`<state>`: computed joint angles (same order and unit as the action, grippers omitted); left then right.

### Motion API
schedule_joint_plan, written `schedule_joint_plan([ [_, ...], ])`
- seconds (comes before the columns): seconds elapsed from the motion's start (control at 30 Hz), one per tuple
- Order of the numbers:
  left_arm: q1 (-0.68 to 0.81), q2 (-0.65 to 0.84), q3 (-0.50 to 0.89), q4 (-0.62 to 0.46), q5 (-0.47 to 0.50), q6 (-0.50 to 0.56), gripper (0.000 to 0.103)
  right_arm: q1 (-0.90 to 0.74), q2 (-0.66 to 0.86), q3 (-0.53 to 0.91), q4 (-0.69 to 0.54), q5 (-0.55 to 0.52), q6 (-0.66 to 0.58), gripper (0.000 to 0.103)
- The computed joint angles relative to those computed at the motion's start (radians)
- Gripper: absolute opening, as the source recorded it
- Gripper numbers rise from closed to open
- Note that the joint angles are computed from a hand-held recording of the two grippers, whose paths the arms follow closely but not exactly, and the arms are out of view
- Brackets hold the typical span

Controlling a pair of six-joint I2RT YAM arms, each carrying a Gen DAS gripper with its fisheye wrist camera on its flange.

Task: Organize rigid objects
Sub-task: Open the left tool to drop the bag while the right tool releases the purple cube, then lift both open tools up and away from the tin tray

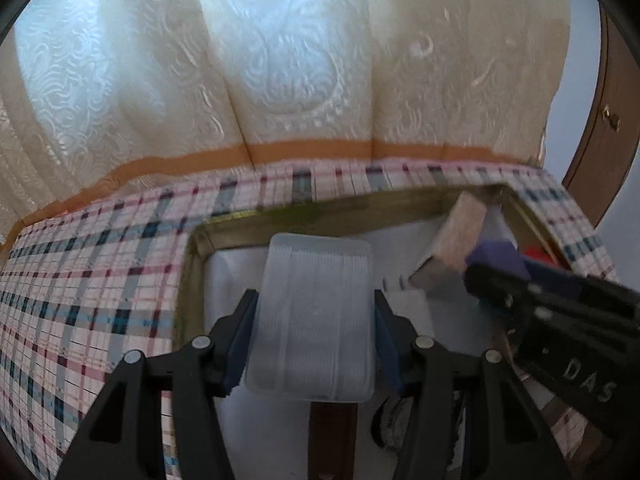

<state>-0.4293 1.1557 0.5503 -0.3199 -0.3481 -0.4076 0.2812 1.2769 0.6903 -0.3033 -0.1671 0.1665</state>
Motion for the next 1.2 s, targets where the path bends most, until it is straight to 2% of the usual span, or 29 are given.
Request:
schedule_joint_plan([
  [0.1, -0.012, 0.025, 0.007, -0.005, 0.009, 0.012, 0.077, -0.019, 0.026, -0.021, 0.056, -0.069, 0.007, 0.046],
  [0.13, -0.018, 0.004, 0.004, -0.008, -0.002, 0.008, 0.097, -0.019, 0.027, -0.027, 0.067, -0.077, 0.007, 0.053],
  [0.17, -0.025, -0.024, -0.004, -0.008, -0.013, 0.002, 0.103, -0.018, 0.019, -0.042, 0.089, -0.085, 0.007, 0.063],
  [0.27, -0.065, -0.092, -0.030, 0.001, -0.071, -0.003, 0.103, -0.022, -0.057, -0.105, 0.163, -0.097, 0.029, 0.078],
  [0.37, -0.094, -0.155, -0.056, -0.001, -0.106, -0.012, 0.103, -0.023, -0.194, -0.202, 0.249, -0.079, 0.060, 0.079],
  [0.5, -0.145, -0.252, -0.112, 0.012, -0.178, -0.059, 0.103, -0.008, -0.398, -0.369, 0.399, 0.031, 0.093, 0.079],
  [0.57, -0.180, -0.293, -0.142, 0.020, -0.243, -0.090, 0.103, 0.057, -0.494, -0.449, 0.458, 0.178, 0.093, 0.080],
  [0.7, -0.272, -0.375, -0.212, 0.037, -0.398, -0.156, 0.103, 0.108, -0.580, -0.495, 0.461, 0.313, 0.059, 0.080],
  [0.83, -0.353, -0.447, -0.267, 0.047, -0.537, -0.207, 0.103, 0.176, -0.696, -0.569, 0.528, 0.420, 0.026, 0.081],
  [0.97, -0.371, -0.486, -0.292, 0.035, -0.589, -0.235, 0.103, 0.262, -0.770, -0.600, 0.547, 0.565, -0.006, 0.087],
  [1.2, -0.444, -0.579, -0.309, -0.049, -0.674, -0.277, 0.103, 0.303, -0.882, -0.612, 0.477, 0.636, -0.033, 0.089],
])
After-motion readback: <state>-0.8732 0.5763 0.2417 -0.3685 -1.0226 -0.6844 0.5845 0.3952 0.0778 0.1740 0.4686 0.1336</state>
